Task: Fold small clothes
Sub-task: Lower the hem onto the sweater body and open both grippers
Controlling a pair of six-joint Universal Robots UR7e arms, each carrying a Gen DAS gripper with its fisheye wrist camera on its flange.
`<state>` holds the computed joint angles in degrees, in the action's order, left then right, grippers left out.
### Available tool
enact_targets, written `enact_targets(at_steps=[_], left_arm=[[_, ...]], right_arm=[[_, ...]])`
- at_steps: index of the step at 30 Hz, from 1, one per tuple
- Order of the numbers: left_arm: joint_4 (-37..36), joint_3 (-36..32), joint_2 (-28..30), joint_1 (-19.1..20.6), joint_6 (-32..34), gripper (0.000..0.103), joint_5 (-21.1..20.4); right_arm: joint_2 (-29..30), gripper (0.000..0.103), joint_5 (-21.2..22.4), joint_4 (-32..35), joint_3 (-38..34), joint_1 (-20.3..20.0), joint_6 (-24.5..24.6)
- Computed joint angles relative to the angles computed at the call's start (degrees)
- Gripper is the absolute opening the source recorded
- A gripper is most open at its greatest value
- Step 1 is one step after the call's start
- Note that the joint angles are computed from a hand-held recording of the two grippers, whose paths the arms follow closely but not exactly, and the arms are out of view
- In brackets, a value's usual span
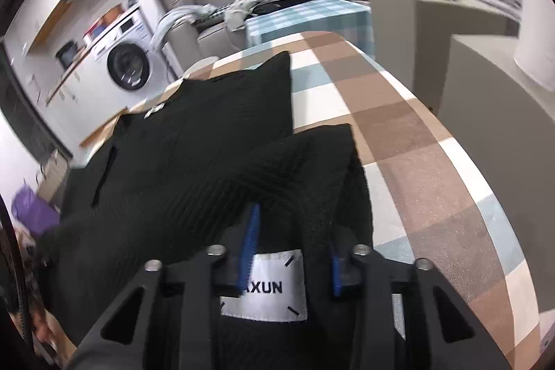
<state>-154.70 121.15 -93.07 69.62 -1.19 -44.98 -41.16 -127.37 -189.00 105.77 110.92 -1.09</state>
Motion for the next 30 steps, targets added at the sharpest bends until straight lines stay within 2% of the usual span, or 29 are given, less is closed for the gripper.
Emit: enact_targets(at_steps=[1, 3, 8, 15, 17, 18, 20, 22, 24, 28, 30], left_arm=[[-0.3, 0.2, 0.1, -0.2, 0.4, 0.022, 0.4], [-0.2, 0.6, -0.1, -0.7, 0.8, 0.019, 0.9], [1.2, 2.7, -2.1, -2.3, -0.6, 0.018, 2.5], [9.3, 8.1, -11.4, -5.9, -5.7, 0.019, 4.9], [11.2, 9.2, -13.8, -6.6, -7.7, 0.023, 5.2], [11.4, 9.6, -14.9, -6.9, -8.6, 0.025, 5.2], [11.3, 9.9, -16.3, -7.2, -10.2, 0.033, 5.1], [12.8, 10.3, -18.0, -8.1, -12.4, 0.044, 6.3], [13.5, 11.3, -20.5, -9.4, -13.3, 0.051, 7.0], [16.6, 12.2, -24.1, -11.8, -15.7, 0.063, 8.7], [19.9, 12.7, -26.2, -13.4, -18.3, 0.064, 10.4]], right_arm=[[0.0, 0.019, 0.2, 0.1, 0.1, 0.1, -0.7], [-0.4, 0.015, 1.3, 1.6, 0.5, 0.2, -1.0], [-1.5, 0.014, 1.7, 2.8, 2.3, 0.5, -0.3], [-6.1, 0.014, 3.8, 3.1, 9.8, 2.0, 4.0], [-7.2, 0.014, 4.5, 2.5, 11.9, 2.4, 4.9], [-7.6, 0.018, 4.7, 1.7, 12.7, 2.6, 4.7], [-8.6, 0.026, 5.2, 0.1, 14.2, 2.5, 3.8], [-10.3, 0.039, 5.8, -1.9, 16.3, 2.5, 4.1], [-12.1, 0.046, 6.8, -4.4, 19.1, 2.4, 3.9], [-14.9, 0.047, 6.5, -4.7, 22.5, 2.4, 2.5], [-15.8, 0.047, 5.6, -4.2, 23.5, 2.2, 1.8]])
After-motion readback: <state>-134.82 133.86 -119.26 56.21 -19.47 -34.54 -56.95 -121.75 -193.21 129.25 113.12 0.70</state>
